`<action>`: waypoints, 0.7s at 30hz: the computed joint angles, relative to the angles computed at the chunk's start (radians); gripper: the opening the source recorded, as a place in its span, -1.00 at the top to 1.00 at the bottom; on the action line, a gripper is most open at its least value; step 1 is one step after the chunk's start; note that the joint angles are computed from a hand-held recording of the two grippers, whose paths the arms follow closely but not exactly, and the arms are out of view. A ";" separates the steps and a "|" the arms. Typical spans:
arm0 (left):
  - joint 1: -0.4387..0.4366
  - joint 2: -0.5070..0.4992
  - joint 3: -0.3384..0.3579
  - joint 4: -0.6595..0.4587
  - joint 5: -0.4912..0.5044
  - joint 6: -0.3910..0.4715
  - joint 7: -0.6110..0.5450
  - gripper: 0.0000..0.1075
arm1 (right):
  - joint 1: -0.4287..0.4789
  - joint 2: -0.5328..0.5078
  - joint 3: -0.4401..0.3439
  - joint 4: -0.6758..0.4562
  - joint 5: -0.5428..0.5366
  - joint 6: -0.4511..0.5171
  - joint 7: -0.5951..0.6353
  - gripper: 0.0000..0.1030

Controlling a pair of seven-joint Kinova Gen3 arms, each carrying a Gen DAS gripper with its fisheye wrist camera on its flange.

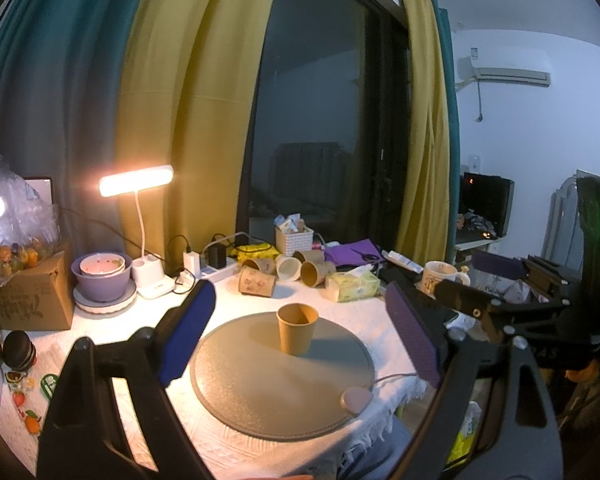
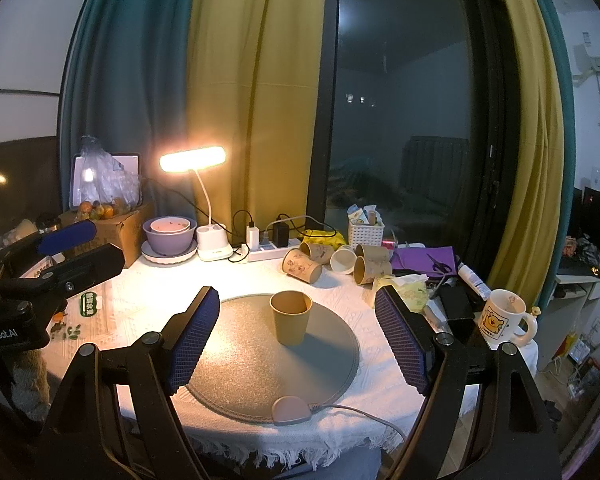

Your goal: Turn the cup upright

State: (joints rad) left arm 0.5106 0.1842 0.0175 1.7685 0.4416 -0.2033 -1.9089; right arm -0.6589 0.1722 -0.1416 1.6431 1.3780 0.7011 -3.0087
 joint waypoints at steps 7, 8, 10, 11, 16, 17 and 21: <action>0.008 0.000 -0.006 -0.001 0.017 0.001 -0.014 -0.63 | 0.000 0.000 0.000 -0.001 -0.002 0.002 0.002 -0.61; 0.007 0.000 -0.005 -0.002 0.017 0.002 -0.014 -0.63 | 0.001 0.000 0.000 -0.003 -0.004 0.000 0.005 -0.61; 0.014 0.000 -0.011 -0.003 0.026 0.002 -0.022 -0.63 | 0.001 0.000 0.000 -0.003 -0.006 0.000 0.006 -0.61; 0.017 0.000 -0.014 -0.002 0.031 0.002 -0.026 -0.63 | 0.002 0.000 0.001 -0.003 -0.006 -0.002 0.007 -0.61; 0.013 0.001 -0.010 -0.004 0.031 0.002 -0.027 -0.63 | 0.001 0.000 0.001 -0.004 -0.008 -0.002 0.009 -0.61; 0.016 0.001 -0.012 -0.004 0.035 0.002 -0.029 -0.63 | 0.001 0.001 0.001 -0.005 -0.009 -0.001 0.010 -0.61; 0.017 0.001 -0.012 -0.005 0.039 0.003 -0.033 -0.63 | 0.001 0.001 0.002 -0.006 -0.010 -0.001 0.012 -0.61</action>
State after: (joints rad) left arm 0.5271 0.1850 0.0052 1.7634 0.4802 -0.2006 -1.9417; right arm -0.6583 0.1733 -0.1400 1.6367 1.3683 0.6997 -2.9970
